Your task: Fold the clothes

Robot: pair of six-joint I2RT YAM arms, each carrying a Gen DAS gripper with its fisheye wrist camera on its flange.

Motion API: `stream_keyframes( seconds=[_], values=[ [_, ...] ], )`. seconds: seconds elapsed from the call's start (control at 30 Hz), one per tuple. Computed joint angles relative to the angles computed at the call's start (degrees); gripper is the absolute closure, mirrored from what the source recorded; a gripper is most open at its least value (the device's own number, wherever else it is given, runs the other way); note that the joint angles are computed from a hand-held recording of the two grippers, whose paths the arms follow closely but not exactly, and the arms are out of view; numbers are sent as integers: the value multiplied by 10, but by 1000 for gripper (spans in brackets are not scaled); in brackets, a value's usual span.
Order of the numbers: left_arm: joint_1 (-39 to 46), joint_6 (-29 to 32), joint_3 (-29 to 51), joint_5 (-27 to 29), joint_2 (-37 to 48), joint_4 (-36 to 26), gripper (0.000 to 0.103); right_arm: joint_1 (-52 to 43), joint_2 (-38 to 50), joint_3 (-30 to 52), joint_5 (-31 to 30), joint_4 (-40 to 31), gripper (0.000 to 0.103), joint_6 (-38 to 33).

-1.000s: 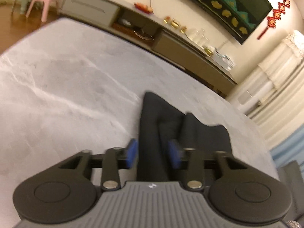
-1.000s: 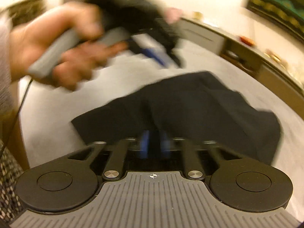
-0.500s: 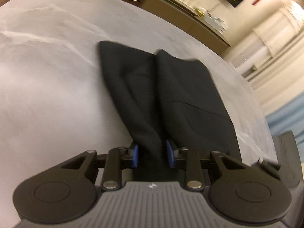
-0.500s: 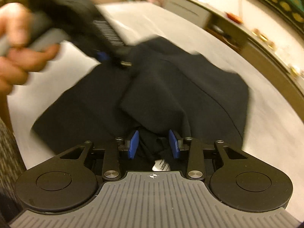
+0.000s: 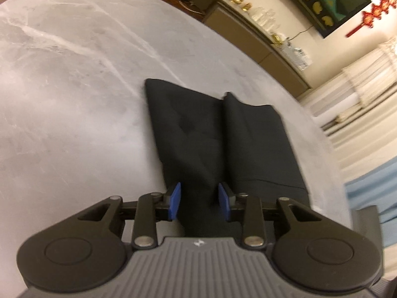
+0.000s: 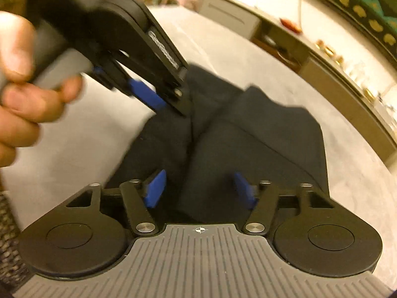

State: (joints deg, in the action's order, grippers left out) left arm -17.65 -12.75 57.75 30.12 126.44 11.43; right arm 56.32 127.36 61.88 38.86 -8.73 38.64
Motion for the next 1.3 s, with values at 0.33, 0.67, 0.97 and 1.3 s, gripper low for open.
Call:
stream_keyframes(
  seconds=[0.33, 0.67, 0.97, 1.3],
  values=[
    [11, 4, 32, 18, 20, -22, 85, 104, -35, -26, 78, -68, 102, 134],
    [23, -5, 13, 1, 0, -7, 83, 164, 61, 94, 55, -103, 102, 112],
    [11, 55, -87, -2, -85, 27, 64, 189, -70, -67, 84, 51, 47, 152],
    [-8, 76, -75, -44, -55, 16, 68, 99, -122, -270, 63, 52, 17, 389]
  ],
)
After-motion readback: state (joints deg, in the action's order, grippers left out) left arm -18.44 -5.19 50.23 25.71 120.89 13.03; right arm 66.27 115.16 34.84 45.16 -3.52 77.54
